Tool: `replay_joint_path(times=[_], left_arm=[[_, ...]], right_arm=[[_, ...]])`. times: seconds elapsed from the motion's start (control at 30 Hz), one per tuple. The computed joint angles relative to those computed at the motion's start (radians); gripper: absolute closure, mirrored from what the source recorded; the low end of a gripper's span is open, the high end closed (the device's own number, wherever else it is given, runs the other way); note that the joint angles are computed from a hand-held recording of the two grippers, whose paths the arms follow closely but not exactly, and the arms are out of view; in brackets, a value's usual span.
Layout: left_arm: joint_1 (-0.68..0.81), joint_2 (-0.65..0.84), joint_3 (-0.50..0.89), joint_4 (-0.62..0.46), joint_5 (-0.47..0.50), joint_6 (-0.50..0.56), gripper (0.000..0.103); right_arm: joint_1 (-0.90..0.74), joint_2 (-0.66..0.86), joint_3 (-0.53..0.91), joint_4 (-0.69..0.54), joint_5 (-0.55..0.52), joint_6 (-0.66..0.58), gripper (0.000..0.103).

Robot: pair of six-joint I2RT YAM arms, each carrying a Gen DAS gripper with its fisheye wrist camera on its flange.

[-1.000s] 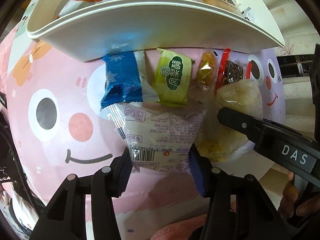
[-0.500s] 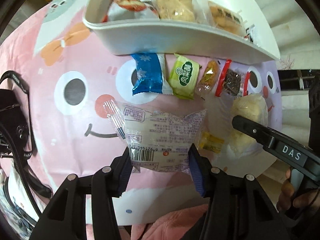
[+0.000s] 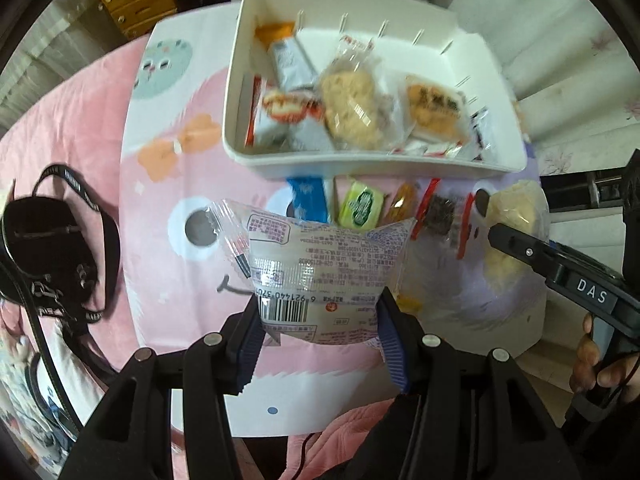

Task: Organize snacks
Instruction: 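Lift and carry both bags over the white tray with both grippers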

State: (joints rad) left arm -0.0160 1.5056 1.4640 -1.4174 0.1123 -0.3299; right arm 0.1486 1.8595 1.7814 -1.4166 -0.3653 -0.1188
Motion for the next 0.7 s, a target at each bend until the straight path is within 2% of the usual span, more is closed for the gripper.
replay_joint_path(times=[0.43, 0.6, 0.7], left_arm=[[0.02, 0.189, 0.397, -0.093, -0.06, 0.052, 0.052], [0.036, 0.254, 0.482, -0.079, -0.08, 0.055, 0.052], [0.052, 0.27, 0.488, -0.025, -0.08, 0.053, 0.052]], right_arm=[[-0.03, 0.18, 0.433, -0.121, -0.016, -0.064, 0.059], [-0.025, 0.23, 0.534, -0.113, -0.002, -0.069, 0.059], [-0.022, 0.251, 0.561, -0.084, 0.006, -0.067, 0.059]])
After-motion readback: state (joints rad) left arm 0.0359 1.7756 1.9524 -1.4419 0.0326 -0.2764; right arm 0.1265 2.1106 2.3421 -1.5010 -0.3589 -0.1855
